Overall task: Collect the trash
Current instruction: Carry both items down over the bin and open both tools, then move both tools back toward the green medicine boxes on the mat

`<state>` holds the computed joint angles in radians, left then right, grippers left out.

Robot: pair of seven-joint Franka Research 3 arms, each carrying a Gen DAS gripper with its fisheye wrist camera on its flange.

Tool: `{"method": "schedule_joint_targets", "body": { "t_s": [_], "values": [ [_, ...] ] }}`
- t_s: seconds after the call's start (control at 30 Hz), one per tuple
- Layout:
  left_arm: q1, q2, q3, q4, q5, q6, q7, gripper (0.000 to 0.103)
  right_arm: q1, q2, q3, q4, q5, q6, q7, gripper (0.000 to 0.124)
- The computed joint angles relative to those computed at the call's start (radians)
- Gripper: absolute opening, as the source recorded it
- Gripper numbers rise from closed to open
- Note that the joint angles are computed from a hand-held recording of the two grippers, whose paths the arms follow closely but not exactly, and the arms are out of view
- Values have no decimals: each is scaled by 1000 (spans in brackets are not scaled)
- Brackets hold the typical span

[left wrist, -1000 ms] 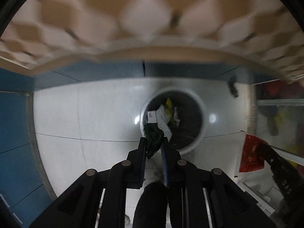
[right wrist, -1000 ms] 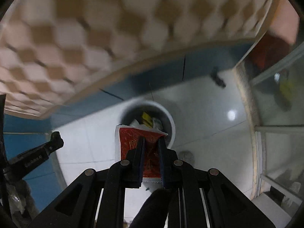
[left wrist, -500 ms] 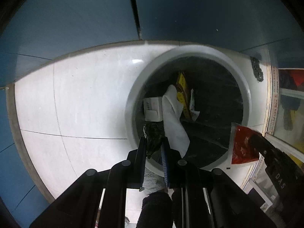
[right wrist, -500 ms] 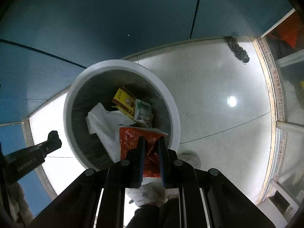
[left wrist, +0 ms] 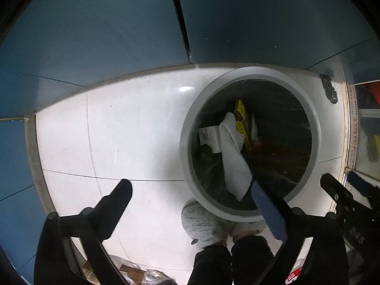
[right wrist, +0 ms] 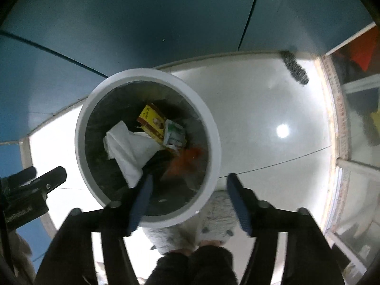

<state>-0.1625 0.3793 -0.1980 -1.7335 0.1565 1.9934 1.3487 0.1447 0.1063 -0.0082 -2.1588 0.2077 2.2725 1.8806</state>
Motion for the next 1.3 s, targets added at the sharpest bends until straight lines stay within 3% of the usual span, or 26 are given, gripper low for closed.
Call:
{"method": "schedule_joint_targets", "body": {
  "t_s": [0.07, 0.1, 0.4, 0.67, 0.97, 1.2, 1.3],
  "values": [
    [-2, -25, 2, -22, 9, 4, -9, 103, 3, -15, -1, -2, -25, -17, 4, 100],
    [-1, -32, 1, -28, 7, 4, -10, 103, 6, -27, -1, -6, -49, -22, 15, 103],
    [0, -144, -5, -66, -18, -39, -26, 103, 2, -142, 8, -28, -114, -89, 32, 103],
    [-6, -297, -6, 23, -52, -222, 0, 103, -26, -312, 20, 53, -142, -299, 75, 103],
    [-17, -365, -2, 344, -69, -500, 16, 103, -63, -400, 32, 416, -169, -643, 95, 103],
    [-25, -315, -4, 638, -76, -656, 18, 103, -58, -318, 40, 806, -178, -878, 85, 103],
    [-30, -255, -5, 783, -85, -709, -3, 103, -50, -268, 38, 939, -172, -936, 91, 103]
  ]
}}
